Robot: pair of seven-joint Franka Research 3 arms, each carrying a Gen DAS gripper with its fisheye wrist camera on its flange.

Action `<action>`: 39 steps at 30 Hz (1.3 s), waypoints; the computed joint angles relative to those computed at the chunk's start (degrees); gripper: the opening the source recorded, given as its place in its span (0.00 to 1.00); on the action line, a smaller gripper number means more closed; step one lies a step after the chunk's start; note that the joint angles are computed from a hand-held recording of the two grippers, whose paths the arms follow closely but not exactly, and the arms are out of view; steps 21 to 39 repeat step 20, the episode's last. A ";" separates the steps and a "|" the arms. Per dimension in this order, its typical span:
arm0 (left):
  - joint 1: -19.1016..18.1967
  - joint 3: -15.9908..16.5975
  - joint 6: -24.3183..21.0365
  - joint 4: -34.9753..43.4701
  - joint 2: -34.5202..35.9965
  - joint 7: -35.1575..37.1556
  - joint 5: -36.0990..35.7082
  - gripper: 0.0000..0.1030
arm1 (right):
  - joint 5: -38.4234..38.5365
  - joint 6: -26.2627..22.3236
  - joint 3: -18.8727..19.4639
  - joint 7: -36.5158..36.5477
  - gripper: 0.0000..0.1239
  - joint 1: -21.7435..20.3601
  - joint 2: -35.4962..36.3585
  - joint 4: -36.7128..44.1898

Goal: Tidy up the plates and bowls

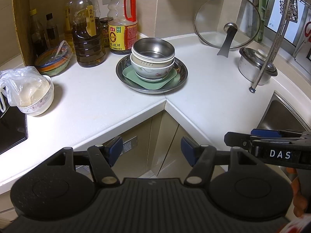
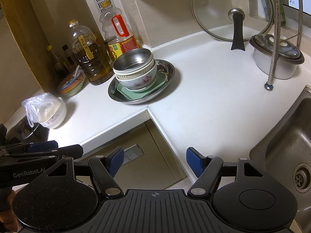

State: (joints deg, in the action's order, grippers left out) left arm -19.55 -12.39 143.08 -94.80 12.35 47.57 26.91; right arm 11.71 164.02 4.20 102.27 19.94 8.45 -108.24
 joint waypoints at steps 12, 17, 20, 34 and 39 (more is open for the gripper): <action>0.14 0.02 0.30 -0.12 -0.02 0.34 -0.23 0.62 | -1.02 -0.07 -0.24 1.08 0.57 0.29 0.44 0.57; 0.35 0.10 0.86 -0.23 0.05 0.74 -0.29 0.62 | -1.83 -0.29 -0.44 1.91 0.57 0.51 0.78 1.05; 0.59 0.05 1.31 -0.37 0.07 1.41 -0.71 0.62 | -1.86 -0.33 -0.42 1.85 0.57 0.44 0.92 1.21; 0.59 0.05 1.31 -0.37 0.07 1.41 -0.71 0.62 | -1.86 -0.33 -0.42 1.85 0.57 0.44 0.92 1.21; 0.59 0.05 1.31 -0.37 0.07 1.41 -0.71 0.62 | -1.86 -0.33 -0.42 1.85 0.57 0.44 0.92 1.21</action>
